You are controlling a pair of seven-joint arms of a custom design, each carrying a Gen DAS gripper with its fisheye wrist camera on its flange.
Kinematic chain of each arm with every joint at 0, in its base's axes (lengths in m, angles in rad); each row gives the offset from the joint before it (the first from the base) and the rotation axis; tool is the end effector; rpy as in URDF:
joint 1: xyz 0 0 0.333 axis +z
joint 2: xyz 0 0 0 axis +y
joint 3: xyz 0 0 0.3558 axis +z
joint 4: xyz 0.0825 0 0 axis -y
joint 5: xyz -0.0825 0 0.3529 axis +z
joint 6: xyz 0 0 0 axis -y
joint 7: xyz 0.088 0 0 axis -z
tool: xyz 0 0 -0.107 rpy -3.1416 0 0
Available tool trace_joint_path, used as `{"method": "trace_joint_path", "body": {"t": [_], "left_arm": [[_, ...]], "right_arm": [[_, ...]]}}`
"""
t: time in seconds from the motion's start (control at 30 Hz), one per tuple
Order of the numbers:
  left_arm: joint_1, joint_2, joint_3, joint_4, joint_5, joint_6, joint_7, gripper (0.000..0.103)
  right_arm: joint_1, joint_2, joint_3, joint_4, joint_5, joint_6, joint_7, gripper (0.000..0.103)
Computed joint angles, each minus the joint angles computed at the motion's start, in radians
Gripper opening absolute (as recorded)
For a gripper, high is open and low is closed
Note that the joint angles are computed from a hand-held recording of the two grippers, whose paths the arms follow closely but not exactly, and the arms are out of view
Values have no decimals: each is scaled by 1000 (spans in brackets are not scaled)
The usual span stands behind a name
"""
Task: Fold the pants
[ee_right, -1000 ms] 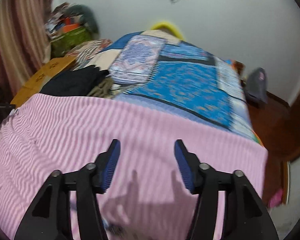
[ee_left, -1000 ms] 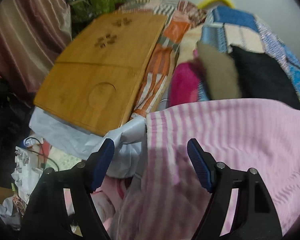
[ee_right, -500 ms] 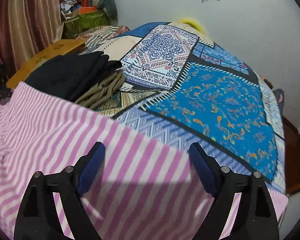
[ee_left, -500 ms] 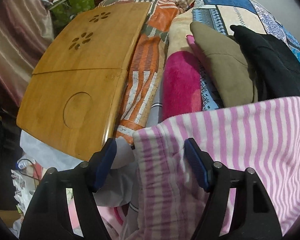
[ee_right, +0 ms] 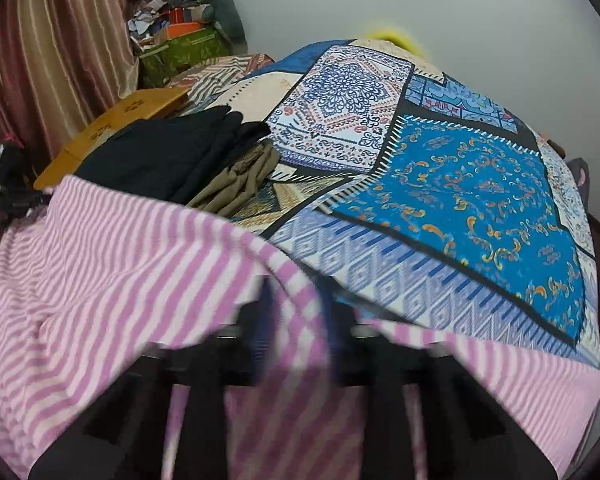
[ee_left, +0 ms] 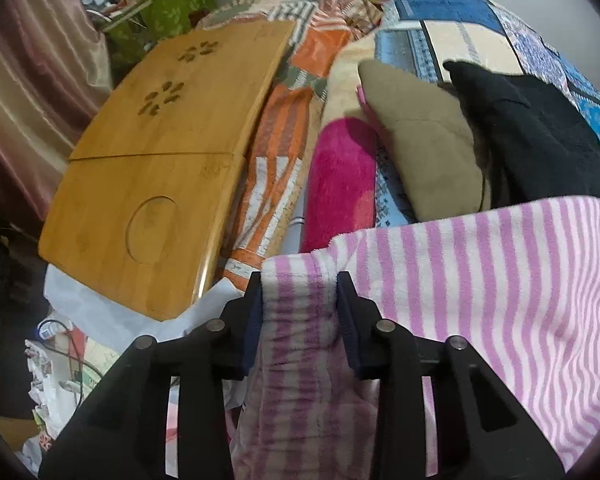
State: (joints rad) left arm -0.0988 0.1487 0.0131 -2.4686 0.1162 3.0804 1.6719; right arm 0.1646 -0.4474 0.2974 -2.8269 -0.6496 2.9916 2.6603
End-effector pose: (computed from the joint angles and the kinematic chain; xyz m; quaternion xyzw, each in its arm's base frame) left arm 0.5058 -0.0530 0.3517 -0.5770 0.7838 -0.1481 0.1756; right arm 0.2928 0.1974 0.4319 -0.6691 0.6686 -0.2014 0.2542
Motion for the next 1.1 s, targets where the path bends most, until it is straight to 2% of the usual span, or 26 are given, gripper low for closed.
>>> {"method": "trace_joint_path", "body": {"t": [0.07, 0.17, 0.23, 0.27, 0.3, 0.33, 0.37, 0.47, 0.57, 0.7, 0.83, 1.1], "left_arm": [[-46, -24, 52, -17, 60, 19, -72, 33], [-81, -79, 108, -47, 199, 44, -194, 29], [-65, -130, 106, -70, 283, 58, -252, 27], [-50, -168, 97, -89, 285, 67, -246, 26], [-65, -198, 103, -107, 217, 71, -185, 26], [-114, -230, 136, -124, 94, 71, -77, 25], [-151, -267, 165, -142, 25, 71, -16, 25], [-174, -374, 188, -187, -43, 64, 63, 24], [-235, -491, 256, -226, -118, 11, 155, 24], [-204, -652, 262, -297, -151, -47, 234, 24], [-182, -807, 295, -360, -200, -138, 312, 24], [-33, -1072, 337, -484, -238, -334, 490, 24]], "right_arm": [[-2, -12, 38, 21, -8, -64, 18, 8], [9, -63, 42, 21, -22, -100, 59, 7], [36, -123, 31, 18, -10, -136, 70, 7], [61, -163, 25, 19, 4, -171, 65, 7], [76, -187, 27, 22, 11, -198, 64, 7], [105, -221, 20, 23, 29, -229, 56, 7], [135, -257, 19, 27, 50, -267, 51, 7], [206, -345, 37, 42, 102, -365, 50, 7], [279, -415, 66, 67, 156, -463, 55, 7], [358, -467, 132, 109, 210, -575, 90, 7], [433, -496, 200, 148, 259, -664, 157, 7], [549, -446, 347, 212, 317, -757, 359, 7]]}}
